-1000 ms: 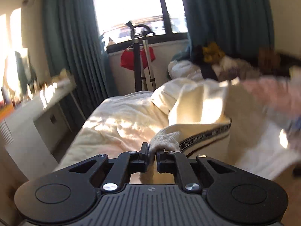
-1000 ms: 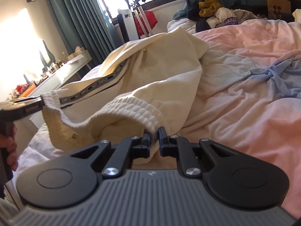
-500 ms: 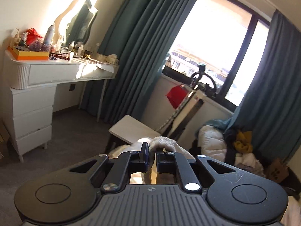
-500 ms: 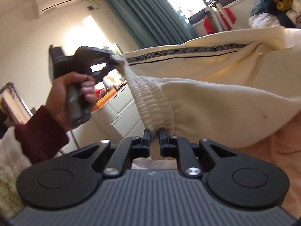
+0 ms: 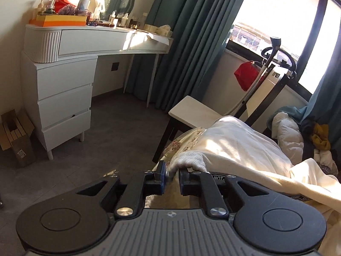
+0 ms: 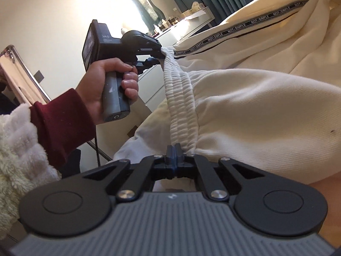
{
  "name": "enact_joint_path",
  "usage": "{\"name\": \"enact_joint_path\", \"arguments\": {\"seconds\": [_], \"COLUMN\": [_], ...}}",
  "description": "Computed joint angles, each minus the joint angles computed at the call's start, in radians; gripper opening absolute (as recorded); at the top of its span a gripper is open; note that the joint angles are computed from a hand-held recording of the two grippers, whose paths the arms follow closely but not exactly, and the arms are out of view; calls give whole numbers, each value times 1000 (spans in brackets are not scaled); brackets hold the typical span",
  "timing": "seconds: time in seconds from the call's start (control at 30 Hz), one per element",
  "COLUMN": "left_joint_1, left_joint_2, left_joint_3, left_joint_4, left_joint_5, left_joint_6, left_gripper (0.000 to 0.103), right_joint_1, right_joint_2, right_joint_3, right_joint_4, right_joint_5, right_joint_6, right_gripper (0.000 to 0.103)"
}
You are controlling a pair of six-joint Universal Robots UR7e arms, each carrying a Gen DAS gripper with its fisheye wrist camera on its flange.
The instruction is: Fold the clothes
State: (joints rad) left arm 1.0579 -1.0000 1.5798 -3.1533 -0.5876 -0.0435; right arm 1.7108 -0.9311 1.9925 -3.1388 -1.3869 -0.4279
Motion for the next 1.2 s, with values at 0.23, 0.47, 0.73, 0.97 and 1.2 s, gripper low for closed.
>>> {"name": "enact_joint_path", "arguments": {"seconds": [0.23,0.47,0.73,0.97,1.2], "left_joint_1": [-118,-317,-509,-555,-496], "left_joint_2": [-64,-182,-158,42,288], "left_joint_3": [146,366,437,329,24], "left_joint_4": [-93,-41,276,256,237], "left_joint_5": [165,231,190,57,-81], "left_joint_6": [55,-117,-499,-450,-240], "left_gripper": [51,57,59,60,70], "right_joint_1": [34,28,-41,-137,-256], "right_joint_2": [-139,-351,-583,-684,-712], "right_joint_3": [106,220,306,331,312], "right_joint_4": [12,3,-8,-147,-220], "right_joint_5": [-46,-68,-130,-258,-233], "right_joint_6": [-80,-118,-174,-200,-125], "right_gripper": [7,7,7,8,9]}}
